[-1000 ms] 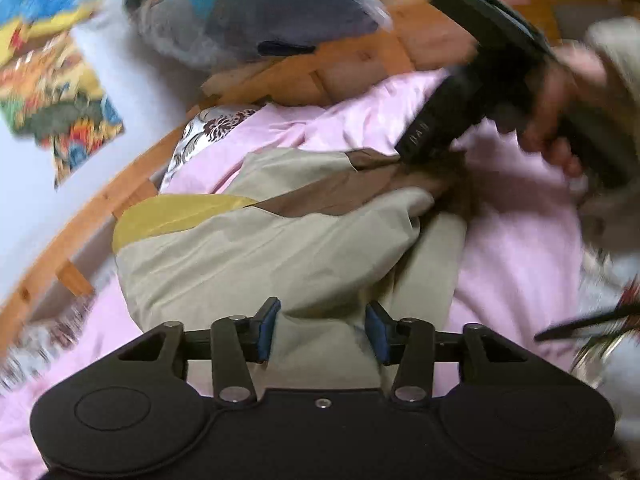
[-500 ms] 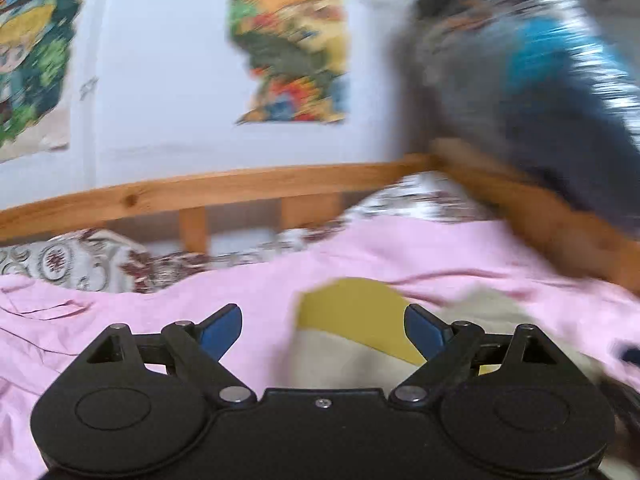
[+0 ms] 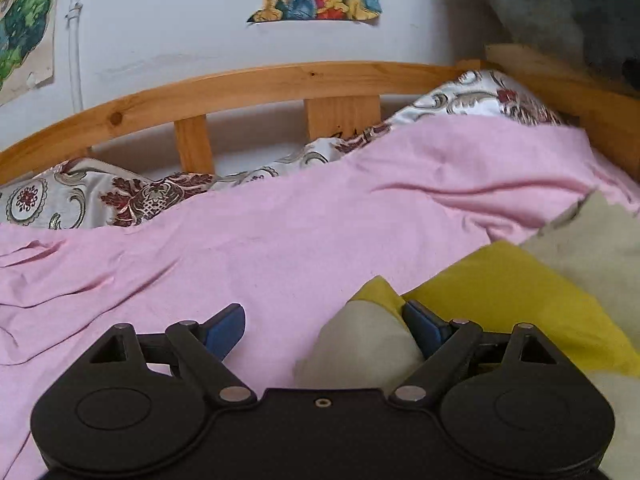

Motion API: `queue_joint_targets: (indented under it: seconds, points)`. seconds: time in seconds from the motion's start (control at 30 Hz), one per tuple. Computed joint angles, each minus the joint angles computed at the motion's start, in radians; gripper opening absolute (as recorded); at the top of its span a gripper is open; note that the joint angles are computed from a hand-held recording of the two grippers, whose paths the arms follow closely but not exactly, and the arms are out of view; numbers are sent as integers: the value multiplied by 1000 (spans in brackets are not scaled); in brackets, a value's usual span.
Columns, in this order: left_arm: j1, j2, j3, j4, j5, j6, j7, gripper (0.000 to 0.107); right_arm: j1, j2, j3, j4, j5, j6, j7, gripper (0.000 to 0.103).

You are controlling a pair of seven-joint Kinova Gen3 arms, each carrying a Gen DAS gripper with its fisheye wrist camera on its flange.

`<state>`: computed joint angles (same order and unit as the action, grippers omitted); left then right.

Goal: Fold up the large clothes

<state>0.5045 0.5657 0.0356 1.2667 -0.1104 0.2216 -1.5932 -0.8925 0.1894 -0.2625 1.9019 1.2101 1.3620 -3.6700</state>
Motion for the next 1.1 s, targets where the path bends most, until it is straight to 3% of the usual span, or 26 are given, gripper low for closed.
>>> queue_joint_targets:
  seconds: [0.07,0.17,0.27,0.33,0.43,0.6,0.67,0.73,0.83,0.93,1.1]
  points:
    - [18,4,-24,-10,25,12,-32,88,10,-11,1,10,-4,-25,-13,65]
    - [56,-12,-93,-30,144,58,-97,88,9,-18,-3,19,3,-28,-27,65]
    - [79,-76,-155,13,265,83,-119,95,12,-56,-14,52,26,-42,-90,65]
    - [27,-151,-104,102,346,69,-187,100,6,-81,-31,64,37,-15,-126,66]
    - [-106,-267,35,228,468,85,-308,101,-3,-101,-59,57,43,30,-124,69]
    - [-338,-389,223,337,672,273,-431,102,12,-144,-85,62,48,-5,-108,77]
    - [-430,-399,308,364,705,319,-462,102,32,-147,-84,42,13,-41,-56,78]
    - [-477,-402,370,395,680,299,-450,102,52,-135,-76,3,-53,-60,17,79]
    - [-467,-392,358,417,698,290,-425,102,78,-134,-60,-7,-121,-117,49,82]
    - [-492,-387,383,457,767,245,-503,102,107,-151,-48,14,-156,-183,23,86]
    - [-487,-370,332,445,876,298,-572,102,128,-190,-64,92,-74,-252,-129,87]
